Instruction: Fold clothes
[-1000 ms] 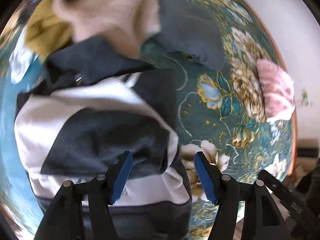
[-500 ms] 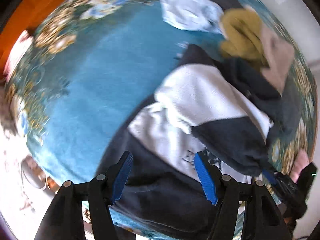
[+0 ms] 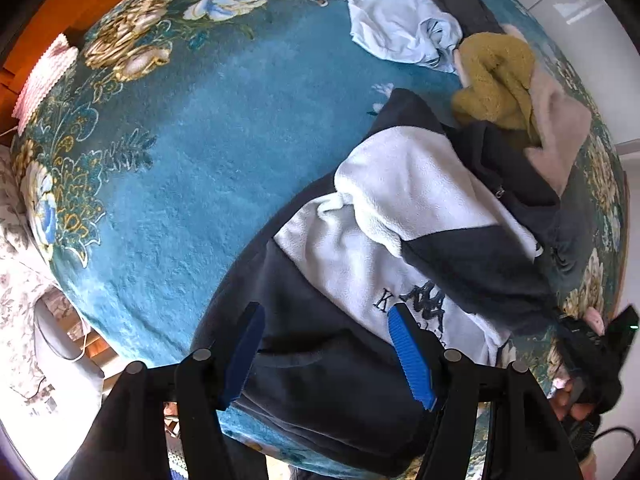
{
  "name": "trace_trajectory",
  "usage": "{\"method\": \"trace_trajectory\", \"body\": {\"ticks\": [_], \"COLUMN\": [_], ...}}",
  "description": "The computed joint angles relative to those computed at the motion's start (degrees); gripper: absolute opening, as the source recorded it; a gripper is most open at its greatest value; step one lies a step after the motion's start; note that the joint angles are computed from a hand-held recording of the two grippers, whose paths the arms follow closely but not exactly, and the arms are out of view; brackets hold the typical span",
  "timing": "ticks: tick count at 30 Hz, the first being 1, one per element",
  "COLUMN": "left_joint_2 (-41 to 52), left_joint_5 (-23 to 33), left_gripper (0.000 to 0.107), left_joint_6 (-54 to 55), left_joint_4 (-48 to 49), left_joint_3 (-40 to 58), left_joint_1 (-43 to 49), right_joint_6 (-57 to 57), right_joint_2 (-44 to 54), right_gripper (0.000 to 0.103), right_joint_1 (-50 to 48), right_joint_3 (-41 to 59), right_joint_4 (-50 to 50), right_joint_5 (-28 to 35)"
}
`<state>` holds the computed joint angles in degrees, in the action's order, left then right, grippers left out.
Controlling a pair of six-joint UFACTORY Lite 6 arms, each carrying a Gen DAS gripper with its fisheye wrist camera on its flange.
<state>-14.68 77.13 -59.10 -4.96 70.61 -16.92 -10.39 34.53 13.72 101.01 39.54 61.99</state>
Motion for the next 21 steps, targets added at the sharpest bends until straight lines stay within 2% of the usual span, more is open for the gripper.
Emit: {"method": "trace_trajectory", "body": {"ticks": [3,7,10,12,17,21], "left_joint_2": [-1.12,-4.48,-7.48,-9.51,-13.98,-17.0], "left_joint_5": [-0.14,0.25,1.49,2.66,4.0,2.03], "left_gripper": [0.068,0.068,0.068,0.068,0.068,0.07], "left_joint_6": [-0.17,-1.69,-1.98,-0.86,7.55,19.13], "left_joint_4": [-0.04,-0.48,-0.62,-0.54,-2.03,-4.03], "left_joint_3": [-1.02,-5.1,-8.18,-9.94,-15.36,-23.57], "left_joint_1": [0.01,-0.76,-1.41,-0.89,5.44,11.13], "right_joint_6": [-0.86,0.35,1.57,0.55,-1.95,-5.26], "right_joint_2": [-0.34,3.79,6.02,3.49,-7.53,-17.72], "right_gripper": [0.007,0.007,0.007,0.008,0.025,0.033], "right_joint_1": [-2.02,-2.45,-2.42,-3.19,-6.44,-10.11], "right_joint_3": [5.51,7.82,2.6,-3.0,-14.05,-26.22], "right_joint_4": [0.27,-4.25,-7.15,-5.66,-1.84,1.91], "right_joint_5": [-0.13,0.1,-0.26,-2.76,-6.3,-6.31]}}
